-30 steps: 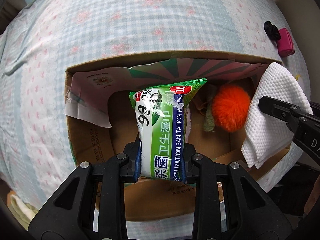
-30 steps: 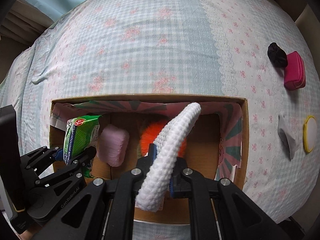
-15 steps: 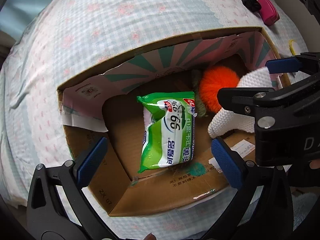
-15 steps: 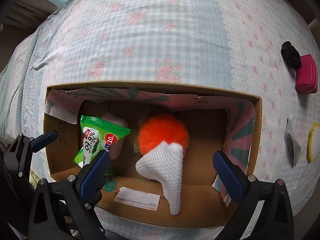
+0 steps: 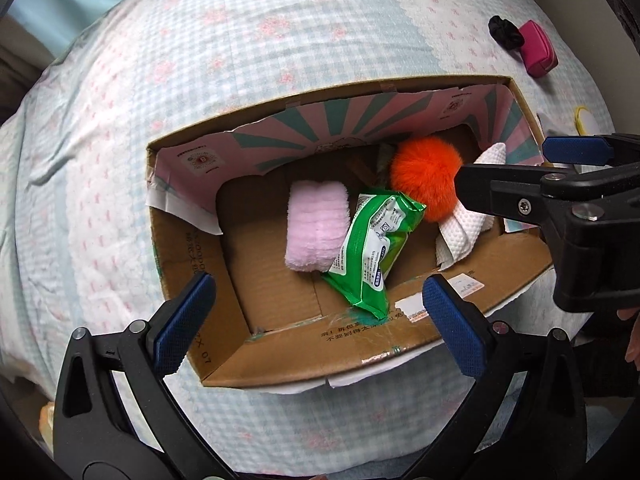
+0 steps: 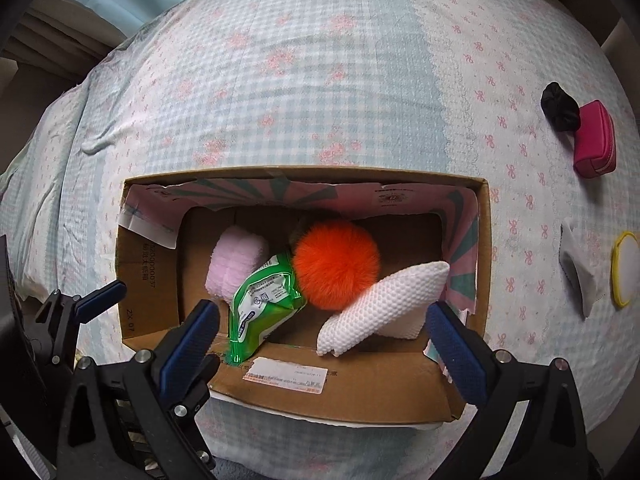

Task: Organize soft objects
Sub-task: 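Lift both tools away from the box toward the pouch and mesh disc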

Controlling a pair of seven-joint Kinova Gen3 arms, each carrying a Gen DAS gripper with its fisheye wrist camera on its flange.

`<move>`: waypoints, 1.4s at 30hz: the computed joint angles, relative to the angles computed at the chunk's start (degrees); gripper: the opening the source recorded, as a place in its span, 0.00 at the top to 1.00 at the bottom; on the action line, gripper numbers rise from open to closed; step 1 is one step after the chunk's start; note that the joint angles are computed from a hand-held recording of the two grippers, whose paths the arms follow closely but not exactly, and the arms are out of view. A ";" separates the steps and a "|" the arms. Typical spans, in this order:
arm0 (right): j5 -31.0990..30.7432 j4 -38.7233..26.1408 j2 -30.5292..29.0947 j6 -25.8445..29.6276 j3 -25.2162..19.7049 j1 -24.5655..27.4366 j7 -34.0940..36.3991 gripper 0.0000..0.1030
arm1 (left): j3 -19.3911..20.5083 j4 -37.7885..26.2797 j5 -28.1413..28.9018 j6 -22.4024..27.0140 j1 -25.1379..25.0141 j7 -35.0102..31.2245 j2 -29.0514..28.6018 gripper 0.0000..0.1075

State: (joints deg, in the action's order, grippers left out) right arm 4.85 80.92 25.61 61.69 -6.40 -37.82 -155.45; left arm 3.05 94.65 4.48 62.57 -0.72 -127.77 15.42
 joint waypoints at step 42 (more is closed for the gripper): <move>46.18 -9.12 -17.34 51.95 -9.64 -30.37 -34.26 0.00 | -5.67 -12.43 26.66 12.98 -1.97 1.04 -24.40 0.05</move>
